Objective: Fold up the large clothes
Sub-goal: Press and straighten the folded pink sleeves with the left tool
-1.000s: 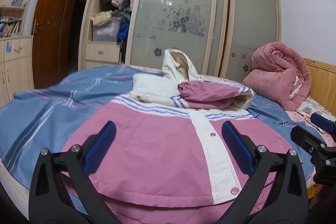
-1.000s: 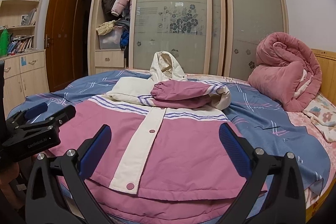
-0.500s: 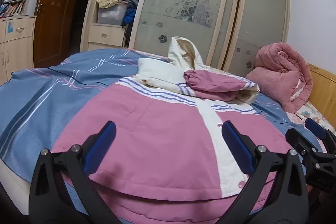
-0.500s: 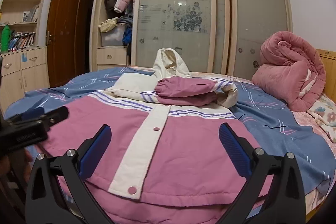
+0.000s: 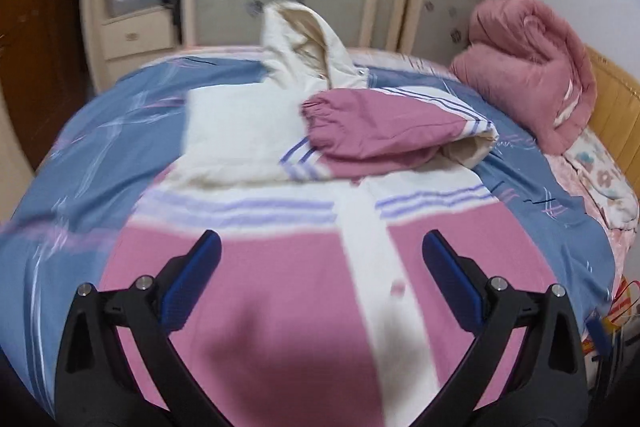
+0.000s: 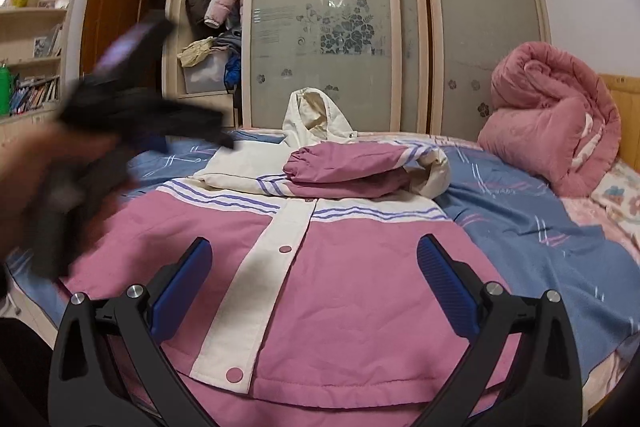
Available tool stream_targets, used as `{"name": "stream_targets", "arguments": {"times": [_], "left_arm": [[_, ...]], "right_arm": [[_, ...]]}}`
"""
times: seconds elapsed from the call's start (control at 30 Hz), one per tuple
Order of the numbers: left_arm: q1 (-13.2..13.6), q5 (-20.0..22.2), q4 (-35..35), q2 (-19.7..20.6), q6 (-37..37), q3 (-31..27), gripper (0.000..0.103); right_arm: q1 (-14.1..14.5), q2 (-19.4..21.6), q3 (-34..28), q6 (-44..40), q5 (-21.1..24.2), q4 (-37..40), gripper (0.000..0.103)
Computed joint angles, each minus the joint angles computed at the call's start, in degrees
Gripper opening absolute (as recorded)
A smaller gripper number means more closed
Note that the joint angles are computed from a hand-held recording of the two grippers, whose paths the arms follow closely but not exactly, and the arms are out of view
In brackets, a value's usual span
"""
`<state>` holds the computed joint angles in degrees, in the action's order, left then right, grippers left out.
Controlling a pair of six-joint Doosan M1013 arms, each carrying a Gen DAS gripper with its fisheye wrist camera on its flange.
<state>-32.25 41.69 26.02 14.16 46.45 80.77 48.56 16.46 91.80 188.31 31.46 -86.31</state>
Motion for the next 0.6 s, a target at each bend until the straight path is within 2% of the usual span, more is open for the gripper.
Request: {"name": "stream_targets", "arguments": {"times": [0.07,0.1,0.23,0.33,0.4,0.5,0.57,0.6], "left_arm": [[2.34,2.84,-9.64,5.06,8.33,-7.36,0.101],[3.21,4.97,-12.12,7.71,11.06,-11.12,0.101],[4.78,14.23,-9.18,17.34,12.71,-24.91,0.101],[6.17,20.99,-8.65,23.33,10.86,-33.72,0.101],[6.62,22.94,-8.02,26.09,11.13,-37.55,0.101],[6.69,30.59,-5.88,31.67,12.68,-45.74,0.101],[7.07,33.09,-7.61,33.75,12.18,-48.89,0.101],[7.21,32.59,-8.52,33.89,11.46,-49.07,0.101]], "right_arm": [[-0.13,0.03,0.00,-0.27,-0.08,0.69,0.102],[-0.18,0.15,-0.15,-1.15,-0.06,1.20,0.102],[-0.56,0.23,-0.24,-2.68,-0.51,1.79,0.102],[-1.18,-0.03,0.03,-2.07,-0.83,1.84,0.102],[-1.53,-0.23,0.18,-1.71,-0.99,2.17,0.102],[-1.96,-0.33,0.18,-1.34,-1.02,2.21,0.102],[-2.02,-0.15,-0.07,-2.31,-0.67,2.98,0.102],[-2.07,-0.07,-0.17,-2.39,-0.54,3.20,0.102]]}}
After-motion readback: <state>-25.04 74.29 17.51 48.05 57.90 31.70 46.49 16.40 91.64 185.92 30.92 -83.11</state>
